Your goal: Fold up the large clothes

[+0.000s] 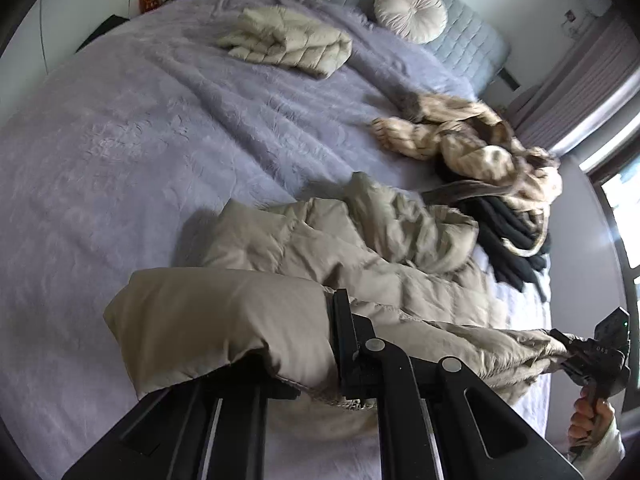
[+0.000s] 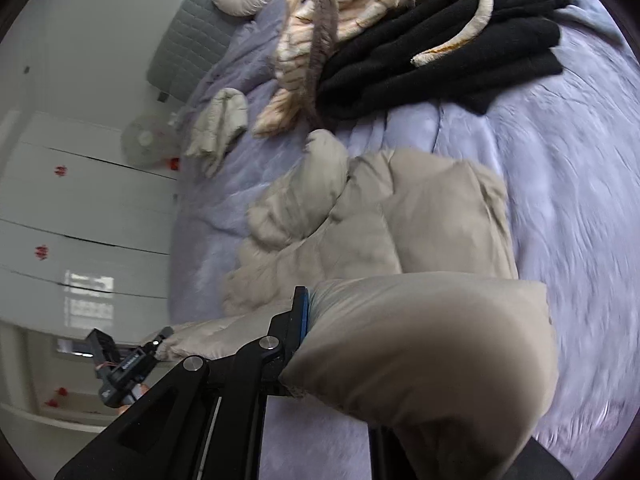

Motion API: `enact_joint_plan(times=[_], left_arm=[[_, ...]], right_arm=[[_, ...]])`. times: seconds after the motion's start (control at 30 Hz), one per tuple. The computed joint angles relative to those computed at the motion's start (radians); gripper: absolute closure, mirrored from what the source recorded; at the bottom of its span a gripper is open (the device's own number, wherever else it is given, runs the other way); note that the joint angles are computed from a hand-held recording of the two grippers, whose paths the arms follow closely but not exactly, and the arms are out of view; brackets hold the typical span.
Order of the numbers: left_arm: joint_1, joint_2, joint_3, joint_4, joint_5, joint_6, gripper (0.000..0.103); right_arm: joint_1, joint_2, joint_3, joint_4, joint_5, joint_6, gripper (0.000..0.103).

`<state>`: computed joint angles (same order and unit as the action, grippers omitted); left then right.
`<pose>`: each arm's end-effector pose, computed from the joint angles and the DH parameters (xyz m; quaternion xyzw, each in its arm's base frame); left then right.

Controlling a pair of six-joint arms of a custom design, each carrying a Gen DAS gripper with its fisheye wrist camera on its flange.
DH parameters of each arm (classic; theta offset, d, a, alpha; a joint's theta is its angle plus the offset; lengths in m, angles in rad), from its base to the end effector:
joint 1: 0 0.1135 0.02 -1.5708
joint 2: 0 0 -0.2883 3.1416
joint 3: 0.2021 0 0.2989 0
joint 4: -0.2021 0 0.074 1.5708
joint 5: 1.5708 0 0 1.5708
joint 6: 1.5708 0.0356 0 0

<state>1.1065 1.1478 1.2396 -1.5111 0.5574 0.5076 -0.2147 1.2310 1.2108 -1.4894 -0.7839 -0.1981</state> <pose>0.1079 0.1735 0.3600 -0.2629 0.9221 -0.1372 0.2484 0.2242 -0.0232 0.3404 -0.0040 0.9238 0.3679 0.1059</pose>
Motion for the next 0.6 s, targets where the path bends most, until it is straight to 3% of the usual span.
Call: enact_joint_plan(times=[0.17,0.27,0.33,0.4,0.47,0.5,0.6], left_arm=[[-0.156,0.102,-0.087,0.184,-0.097,-0.125,0.09],[-0.184,0.146,-0.071,0.177,-0.131,-0.106,0.085],[-0.167,0.146,-0.039,0.13,-0.12,-0.036,0.081],[-0.141,0.136,-0.008,0.075,-0.11,0.043,0.064],[-0.104,0.107,0.02,0.054,-0.111,0.105,0.015],[-0.083,0.09,0.034,0.055,-0.111,0.131,0.011],[-0.065,0.06,0.058,0.082,-0.131,0.163,0.01]], right_arm=[[0.106,0.065,-0.079,0.244,0.063,0.203,0.095],[0.133,0.083,-0.112,0.326,0.076,0.282,0.095],[0.148,0.082,-0.118,0.348,0.096,0.312,0.095],[0.165,0.083,-0.112,0.354,0.121,0.326,0.095],[0.183,0.092,-0.099,0.356,0.144,0.339,0.095],[0.196,0.1,-0.09,0.358,0.165,0.348,0.095],[0.235,0.124,-0.073,0.375,0.212,0.372,0.091]])
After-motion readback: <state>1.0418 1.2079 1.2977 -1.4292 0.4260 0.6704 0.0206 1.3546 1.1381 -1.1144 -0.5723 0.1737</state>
